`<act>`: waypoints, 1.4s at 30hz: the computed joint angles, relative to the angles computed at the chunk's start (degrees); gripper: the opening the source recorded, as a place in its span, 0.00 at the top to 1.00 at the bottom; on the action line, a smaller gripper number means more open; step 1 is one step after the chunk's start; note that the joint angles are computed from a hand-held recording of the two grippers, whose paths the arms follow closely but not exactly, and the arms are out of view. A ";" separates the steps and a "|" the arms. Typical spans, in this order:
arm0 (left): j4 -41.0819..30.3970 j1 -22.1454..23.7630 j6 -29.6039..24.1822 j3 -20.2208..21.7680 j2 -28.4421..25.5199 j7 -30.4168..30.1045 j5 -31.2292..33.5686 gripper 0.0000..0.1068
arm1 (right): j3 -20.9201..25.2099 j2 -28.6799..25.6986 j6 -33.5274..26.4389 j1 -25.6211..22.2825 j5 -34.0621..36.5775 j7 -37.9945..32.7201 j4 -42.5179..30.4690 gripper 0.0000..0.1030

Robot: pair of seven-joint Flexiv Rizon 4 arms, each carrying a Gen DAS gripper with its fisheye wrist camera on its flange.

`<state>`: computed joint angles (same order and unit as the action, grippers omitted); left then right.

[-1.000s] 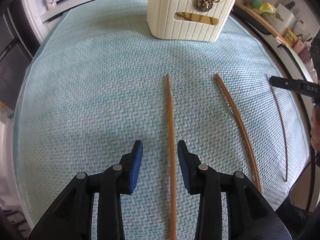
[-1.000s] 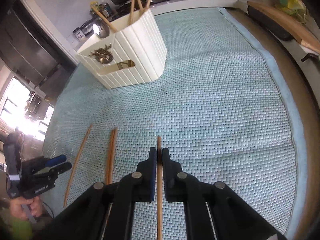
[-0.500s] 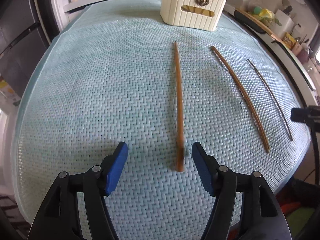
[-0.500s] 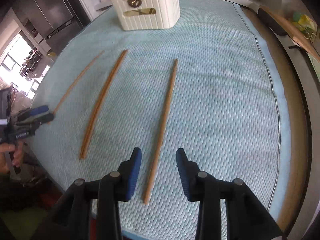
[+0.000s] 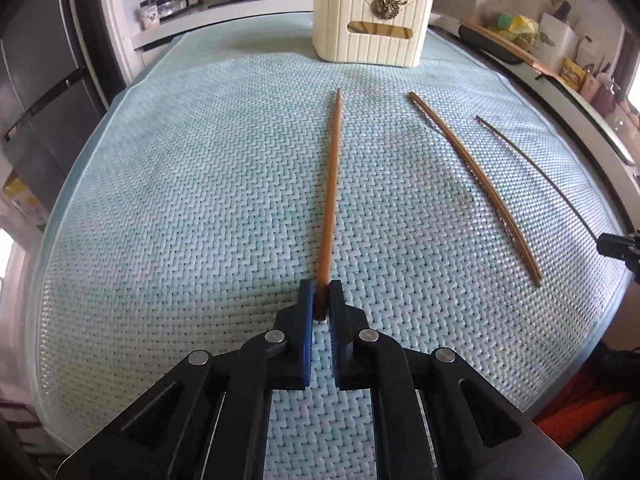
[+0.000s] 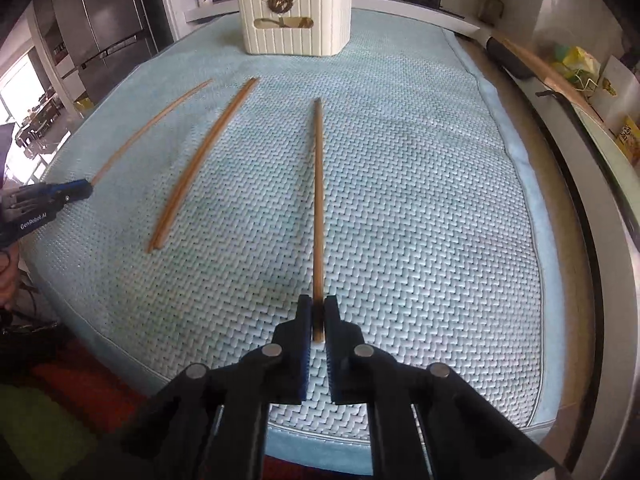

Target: Organize utensils

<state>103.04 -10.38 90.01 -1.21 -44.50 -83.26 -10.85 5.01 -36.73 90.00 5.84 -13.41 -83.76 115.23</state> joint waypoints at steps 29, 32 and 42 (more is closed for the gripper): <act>0.96 19.12 15.22 -19.06 6.49 -4.11 5.88 0.96 | -0.61 3.67 16.53 -1.86 -0.65 3.89 -4.86 0.94; 0.71 21.82 14.69 -22.23 6.40 -4.26 6.64 0.96 | 0.39 3.48 17.11 -3.01 -1.55 4.25 -5.65 0.94; -0.75 23.77 12.22 -25.83 7.77 -2.26 6.77 0.96 | 6.76 2.54 16.94 -9.88 -6.73 6.42 -8.00 0.94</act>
